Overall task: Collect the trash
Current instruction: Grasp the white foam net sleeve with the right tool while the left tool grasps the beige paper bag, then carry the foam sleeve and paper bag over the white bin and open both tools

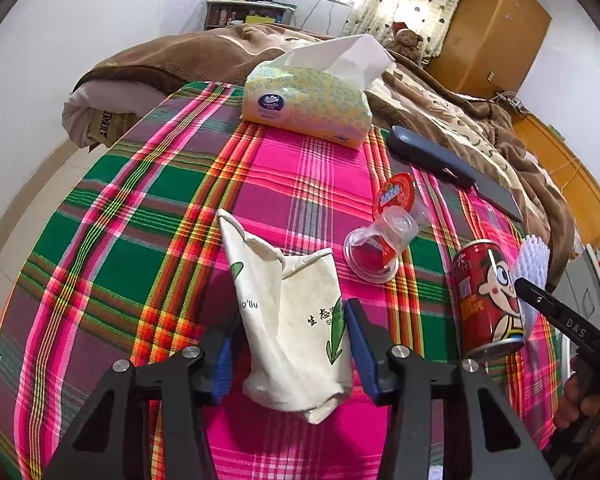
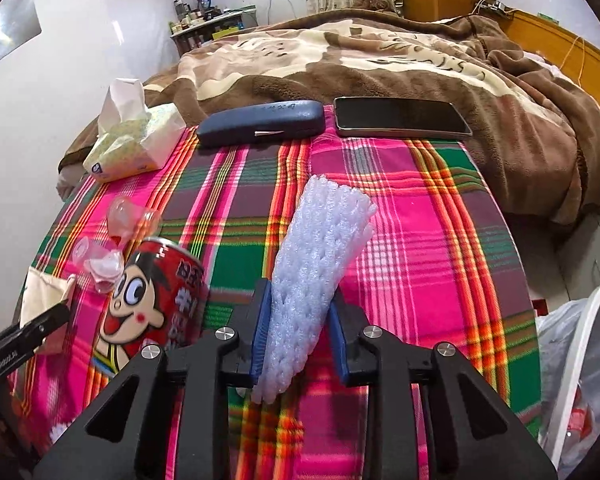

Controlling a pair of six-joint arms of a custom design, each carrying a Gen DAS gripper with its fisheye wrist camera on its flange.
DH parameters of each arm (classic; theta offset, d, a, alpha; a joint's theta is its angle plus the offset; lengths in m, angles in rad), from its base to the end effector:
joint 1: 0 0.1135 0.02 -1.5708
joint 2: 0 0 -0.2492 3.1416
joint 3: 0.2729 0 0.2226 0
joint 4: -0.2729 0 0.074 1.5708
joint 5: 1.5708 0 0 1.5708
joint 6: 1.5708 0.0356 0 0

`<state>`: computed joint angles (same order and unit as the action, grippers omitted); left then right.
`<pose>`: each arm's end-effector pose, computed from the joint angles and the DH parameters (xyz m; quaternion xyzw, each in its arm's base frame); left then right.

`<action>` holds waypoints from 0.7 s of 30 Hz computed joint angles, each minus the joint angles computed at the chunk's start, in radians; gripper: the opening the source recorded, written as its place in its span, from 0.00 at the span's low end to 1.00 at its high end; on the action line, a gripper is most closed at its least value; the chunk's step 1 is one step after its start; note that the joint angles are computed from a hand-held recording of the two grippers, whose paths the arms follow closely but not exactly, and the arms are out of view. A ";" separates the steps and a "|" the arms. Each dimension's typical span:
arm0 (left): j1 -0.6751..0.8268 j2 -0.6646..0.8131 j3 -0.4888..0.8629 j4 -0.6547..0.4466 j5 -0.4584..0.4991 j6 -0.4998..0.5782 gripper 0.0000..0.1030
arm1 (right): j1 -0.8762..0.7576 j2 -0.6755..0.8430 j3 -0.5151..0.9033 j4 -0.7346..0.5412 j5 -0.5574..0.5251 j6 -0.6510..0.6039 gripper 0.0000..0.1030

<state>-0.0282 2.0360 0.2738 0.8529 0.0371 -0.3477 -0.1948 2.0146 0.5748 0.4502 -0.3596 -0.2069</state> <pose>0.2171 -0.0074 0.0279 -0.1445 0.9346 -0.0779 0.3157 0.2707 -0.0406 0.0442 -0.0569 0.9423 0.1116 0.3104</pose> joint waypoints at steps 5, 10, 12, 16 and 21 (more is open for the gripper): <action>-0.024 -0.039 -0.027 -0.002 -0.013 -0.007 0.44 | -0.029 -0.020 -0.026 0.006 -0.029 -0.017 0.25; -0.065 -0.087 -0.074 0.010 -0.039 -0.021 0.44 | -0.062 -0.044 -0.061 0.021 -0.057 -0.033 0.25; -0.080 -0.109 -0.092 0.011 -0.048 -0.033 0.44 | -0.077 -0.051 -0.074 0.024 -0.072 -0.044 0.25; -0.129 -0.187 -0.132 -0.011 -0.076 -0.051 0.44 | -0.111 -0.072 -0.092 0.014 -0.104 -0.065 0.24; -0.227 -0.326 -0.169 -0.084 -0.126 -0.089 0.44 | -0.166 -0.116 -0.129 0.002 -0.153 -0.103 0.24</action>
